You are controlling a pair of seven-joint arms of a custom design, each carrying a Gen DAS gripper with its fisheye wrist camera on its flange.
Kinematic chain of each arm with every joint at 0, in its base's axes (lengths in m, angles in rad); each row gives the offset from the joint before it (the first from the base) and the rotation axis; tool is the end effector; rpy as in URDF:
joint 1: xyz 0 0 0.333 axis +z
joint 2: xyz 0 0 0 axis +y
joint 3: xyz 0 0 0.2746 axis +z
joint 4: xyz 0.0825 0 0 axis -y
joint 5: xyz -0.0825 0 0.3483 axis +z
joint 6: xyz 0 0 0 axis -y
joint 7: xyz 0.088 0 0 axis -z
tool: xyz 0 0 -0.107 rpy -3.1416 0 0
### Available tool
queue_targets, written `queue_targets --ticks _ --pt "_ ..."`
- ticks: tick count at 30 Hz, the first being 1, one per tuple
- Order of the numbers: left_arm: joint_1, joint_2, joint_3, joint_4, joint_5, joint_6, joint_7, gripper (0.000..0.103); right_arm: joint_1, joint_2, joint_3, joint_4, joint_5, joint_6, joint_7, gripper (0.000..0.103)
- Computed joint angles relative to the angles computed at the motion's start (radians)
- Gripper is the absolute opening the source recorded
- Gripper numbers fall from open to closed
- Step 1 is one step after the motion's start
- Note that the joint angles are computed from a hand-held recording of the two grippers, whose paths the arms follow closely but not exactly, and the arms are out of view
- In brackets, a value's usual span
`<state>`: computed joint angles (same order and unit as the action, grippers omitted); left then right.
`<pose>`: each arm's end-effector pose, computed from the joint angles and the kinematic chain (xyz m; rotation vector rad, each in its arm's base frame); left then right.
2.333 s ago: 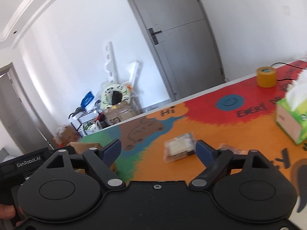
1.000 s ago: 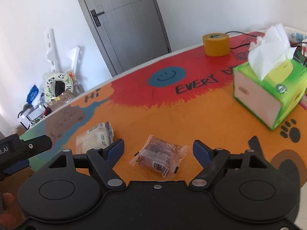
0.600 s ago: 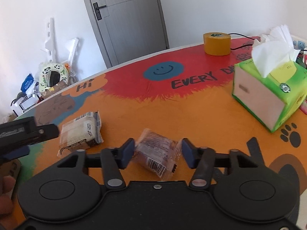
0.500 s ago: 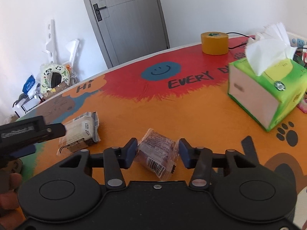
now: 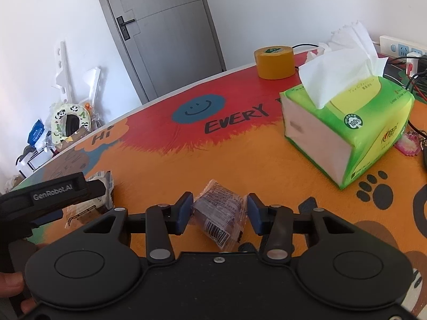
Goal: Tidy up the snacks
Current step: 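Grasp the white bread packet with the left gripper while the right grasps the brown pastry packet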
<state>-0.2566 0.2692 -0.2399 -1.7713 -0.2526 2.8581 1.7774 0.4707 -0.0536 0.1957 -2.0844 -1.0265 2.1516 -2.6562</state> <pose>0.5734 -0.2781 0.4847 -1.3882 2.2243 -1.0950 0.4342 0.2981 0.4529 -0.8644 2.2604 -0.8951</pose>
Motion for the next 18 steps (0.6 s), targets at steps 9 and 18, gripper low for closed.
queue_targets --ticks 9,18 --pt "-0.051 0.03 0.039 0.041 0.089 -0.019 -0.094 0.09 0.0 0.005 -0.001 0.002 0.0 -0.008 0.003 0.046" --pt "-0.053 -0.007 0.047 -0.034 0.176 0.026 -0.105 0.07 0.012 0.009 -0.002 0.011 0.024 0.001 -0.029 0.046"
